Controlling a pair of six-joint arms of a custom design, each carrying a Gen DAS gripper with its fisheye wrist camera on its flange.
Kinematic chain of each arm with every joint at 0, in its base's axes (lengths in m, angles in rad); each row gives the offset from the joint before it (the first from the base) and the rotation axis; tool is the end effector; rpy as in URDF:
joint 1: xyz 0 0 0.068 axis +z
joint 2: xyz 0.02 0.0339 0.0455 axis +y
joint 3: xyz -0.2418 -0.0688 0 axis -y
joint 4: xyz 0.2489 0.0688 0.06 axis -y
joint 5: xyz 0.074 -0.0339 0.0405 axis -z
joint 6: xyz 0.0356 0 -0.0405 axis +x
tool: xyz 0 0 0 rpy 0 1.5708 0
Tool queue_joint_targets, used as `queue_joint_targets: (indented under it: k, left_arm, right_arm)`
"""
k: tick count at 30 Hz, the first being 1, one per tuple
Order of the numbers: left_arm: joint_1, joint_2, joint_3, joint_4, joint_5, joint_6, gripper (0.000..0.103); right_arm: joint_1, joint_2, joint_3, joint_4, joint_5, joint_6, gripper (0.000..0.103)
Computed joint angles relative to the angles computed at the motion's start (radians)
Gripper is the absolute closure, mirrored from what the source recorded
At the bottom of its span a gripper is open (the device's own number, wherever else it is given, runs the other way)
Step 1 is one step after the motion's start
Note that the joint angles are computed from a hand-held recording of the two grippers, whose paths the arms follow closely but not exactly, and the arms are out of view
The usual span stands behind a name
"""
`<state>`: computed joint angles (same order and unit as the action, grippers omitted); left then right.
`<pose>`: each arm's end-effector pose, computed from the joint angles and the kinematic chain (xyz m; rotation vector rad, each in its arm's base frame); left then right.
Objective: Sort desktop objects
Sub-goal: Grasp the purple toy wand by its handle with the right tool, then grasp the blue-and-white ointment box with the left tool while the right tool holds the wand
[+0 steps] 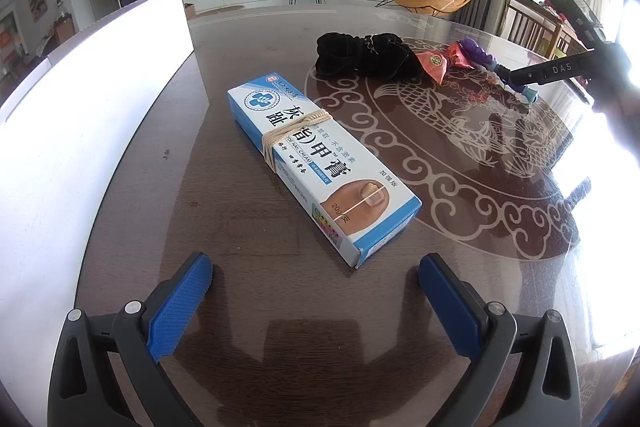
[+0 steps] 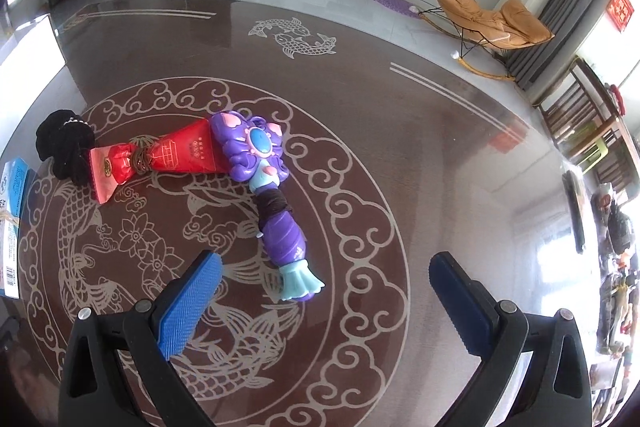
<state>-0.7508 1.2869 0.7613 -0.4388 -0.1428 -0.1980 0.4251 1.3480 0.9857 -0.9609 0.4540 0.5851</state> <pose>0.1935 -0.1736 0.1829 0.6365 2.4513 -0.2007 0.2311 0.0875 0.2145 0.2913 2.6688 -0.3809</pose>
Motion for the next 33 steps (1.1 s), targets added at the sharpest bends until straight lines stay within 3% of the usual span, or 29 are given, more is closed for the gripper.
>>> queue_joint_targets:
  k: [6, 15, 16, 18, 20, 23, 28, 33]
  left_arm:
    - [0.000, 0.000, 0.000, -0.001, 0.000, 0.000, 0.000]
    - [0.000, -0.001, 0.000, -0.001, 0.000, 0.000, 0.000]
    - [0.000, -0.001, 0.000, -0.001, 0.000, 0.000, 0.000]
    - [-0.001, -0.002, 0.000, -0.002, 0.000, -0.001, 0.000]
    - [-0.001, -0.001, 0.000, -0.002, 0.000, -0.001, 0.000]
    - [-0.001, -0.002, 0.001, -0.003, 0.000, -0.001, 0.000]
    - [-0.001, -0.002, 0.000, -0.003, 0.000, 0.000, 0.000]
    - [0.000, -0.003, 0.000, -0.003, 0.000, 0.000, 0.000]
  right_arm:
    - [-0.026, 0.134, 0.043, 0.085, -0.008, -0.024, 0.000]
    - [-0.075, 0.166, 0.010, 0.210, -0.102, -0.013, 0.000]
    - [-0.073, 0.163, 0.004, 0.222, -0.106, -0.010, 0.004]
    - [-0.082, 0.123, -0.037, 0.274, -0.144, -0.008, 0.025]
    - [-0.092, 0.097, -0.062, 0.303, -0.163, 0.018, 0.057]
    - [-0.094, 0.073, -0.081, 0.307, -0.189, 0.030, 0.080]
    - [-0.001, -0.019, -0.150, 0.271, -0.178, 0.133, 0.081]
    - [0.308, -0.192, -0.270, 0.154, -0.071, 0.502, 0.080]
